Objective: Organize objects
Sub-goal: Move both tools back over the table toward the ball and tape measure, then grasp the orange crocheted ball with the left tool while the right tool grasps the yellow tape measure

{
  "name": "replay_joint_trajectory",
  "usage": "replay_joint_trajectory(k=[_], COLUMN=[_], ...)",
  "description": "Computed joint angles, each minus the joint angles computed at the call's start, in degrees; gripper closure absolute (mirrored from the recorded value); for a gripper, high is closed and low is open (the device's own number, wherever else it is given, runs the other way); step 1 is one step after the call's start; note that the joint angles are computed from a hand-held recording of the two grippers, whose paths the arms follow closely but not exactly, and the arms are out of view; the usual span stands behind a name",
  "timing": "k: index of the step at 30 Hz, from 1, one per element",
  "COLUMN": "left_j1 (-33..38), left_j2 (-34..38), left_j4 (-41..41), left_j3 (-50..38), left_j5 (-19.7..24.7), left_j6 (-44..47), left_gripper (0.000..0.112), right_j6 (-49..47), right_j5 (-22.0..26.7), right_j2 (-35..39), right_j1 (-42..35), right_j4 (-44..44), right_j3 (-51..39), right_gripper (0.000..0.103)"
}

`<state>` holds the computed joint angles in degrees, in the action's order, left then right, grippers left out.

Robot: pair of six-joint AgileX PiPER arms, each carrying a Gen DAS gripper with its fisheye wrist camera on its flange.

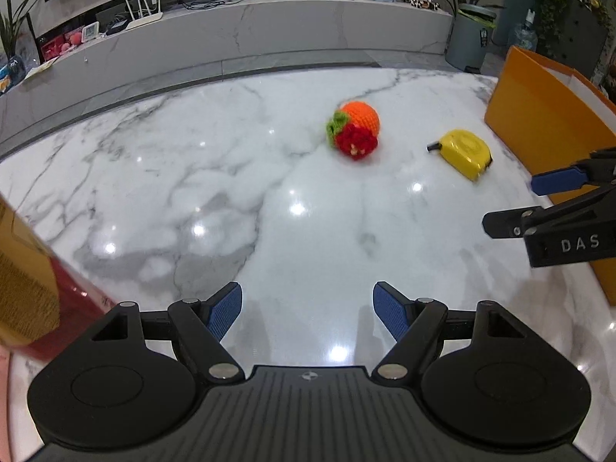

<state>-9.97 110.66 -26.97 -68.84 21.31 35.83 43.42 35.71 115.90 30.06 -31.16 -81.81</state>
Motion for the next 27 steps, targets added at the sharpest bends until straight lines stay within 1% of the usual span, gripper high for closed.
replay_joint_trajectory(k=[2, 4, 8, 10, 13, 15, 17, 18, 21, 27], left_j1=[-0.18, -0.82, -2.68, -3.29, -4.35, -5.15, -5.34, -5.31, -5.87, -7.00], left_j2=[0.86, 2.31, 5.17, 6.45, 7.91, 8.70, 10.26, 11.44, 14.67, 19.31], left_j4=[-0.78, 0.78, 6.01, 6.62, 8.22, 11.18, 12.02, 11.80, 14.66, 15.70], left_j3=[-1.53, -4.23, -10.09, -12.79, -15.88, -17.23, -20.01, -22.05, -27.19, -32.75], left_j5=[0.11, 1.16, 2.66, 3.18, 2.06, -0.26, 0.16, 1.33, 3.56, 5.59], left_j6=[-0.23, -2.17, -7.00, -8.15, -10.45, -13.90, -15.34, -15.21, -18.20, -20.12], left_gripper=[0.023, 0.023, 0.023, 0.023, 0.023, 0.023, 0.023, 0.023, 0.023, 0.023], right_j6=[2.72, 4.05, 7.60, 10.24, 12.43, 14.91, 16.72, 16.93, 14.26, 11.86], right_j5=[0.25, 0.27, -2.22, -3.39, -4.91, -3.95, -3.10, -3.22, -4.42, -3.91], right_j2=[0.09, 0.19, 0.64, 1.05, 1.49, 2.25, 3.10, 3.49, 4.61, 8.30], right_j1=[-0.71, -1.80, -4.19, -5.03, -5.42, -4.12, -3.02, -2.86, -4.10, -5.98], right_j4=[-1.91, -2.33, -3.70, -4.87, -6.94, -12.73, -18.18, -19.39, -16.51, -13.25], right_j3=[-0.31, -0.70, -0.96, -1.11, -1.13, -1.39, -1.64, -1.85, -3.33, -7.39], right_gripper=[0.027, 0.027, 0.027, 0.027, 0.027, 0.027, 0.027, 0.027, 0.027, 0.027])
